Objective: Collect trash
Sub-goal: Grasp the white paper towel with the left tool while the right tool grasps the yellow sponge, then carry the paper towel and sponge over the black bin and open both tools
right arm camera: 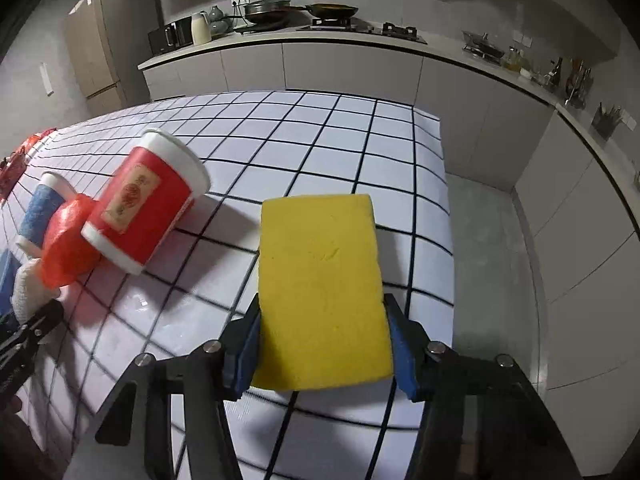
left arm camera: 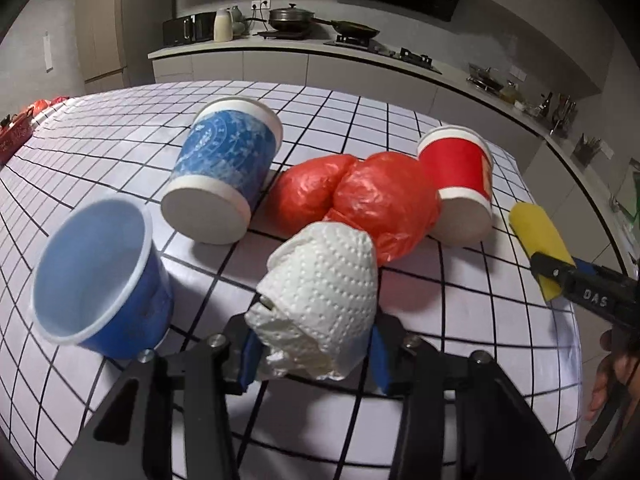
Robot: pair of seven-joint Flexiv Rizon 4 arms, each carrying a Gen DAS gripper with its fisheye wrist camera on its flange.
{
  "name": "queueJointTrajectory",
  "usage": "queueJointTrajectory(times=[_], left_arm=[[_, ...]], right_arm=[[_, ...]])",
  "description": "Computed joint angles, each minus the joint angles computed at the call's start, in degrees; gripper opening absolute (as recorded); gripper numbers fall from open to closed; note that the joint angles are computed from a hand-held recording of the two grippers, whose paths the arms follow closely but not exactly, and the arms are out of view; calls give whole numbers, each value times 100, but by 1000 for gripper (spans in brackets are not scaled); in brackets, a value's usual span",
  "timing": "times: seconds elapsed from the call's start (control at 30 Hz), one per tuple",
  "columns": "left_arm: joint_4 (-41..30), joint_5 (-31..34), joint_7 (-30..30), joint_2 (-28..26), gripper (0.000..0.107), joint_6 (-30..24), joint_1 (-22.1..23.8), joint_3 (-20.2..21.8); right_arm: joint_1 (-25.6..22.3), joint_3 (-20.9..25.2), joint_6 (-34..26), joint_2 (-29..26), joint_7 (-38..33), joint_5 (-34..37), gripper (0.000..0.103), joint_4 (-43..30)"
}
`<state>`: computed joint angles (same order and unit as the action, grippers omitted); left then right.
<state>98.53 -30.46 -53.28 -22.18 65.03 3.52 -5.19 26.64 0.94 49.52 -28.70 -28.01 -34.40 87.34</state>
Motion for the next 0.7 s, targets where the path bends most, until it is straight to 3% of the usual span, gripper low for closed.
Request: queueJointTrajectory(times=[0.4,0.7], left_arm=[[993,-753,802,734,43,259,63,-32],[1825,-1375,1347,1468,43,295,-245,191]], right_arm=[[193,204,323,899,891,-721,54,1118],[155,593,341,1599,1400,-1073,54,1891]])
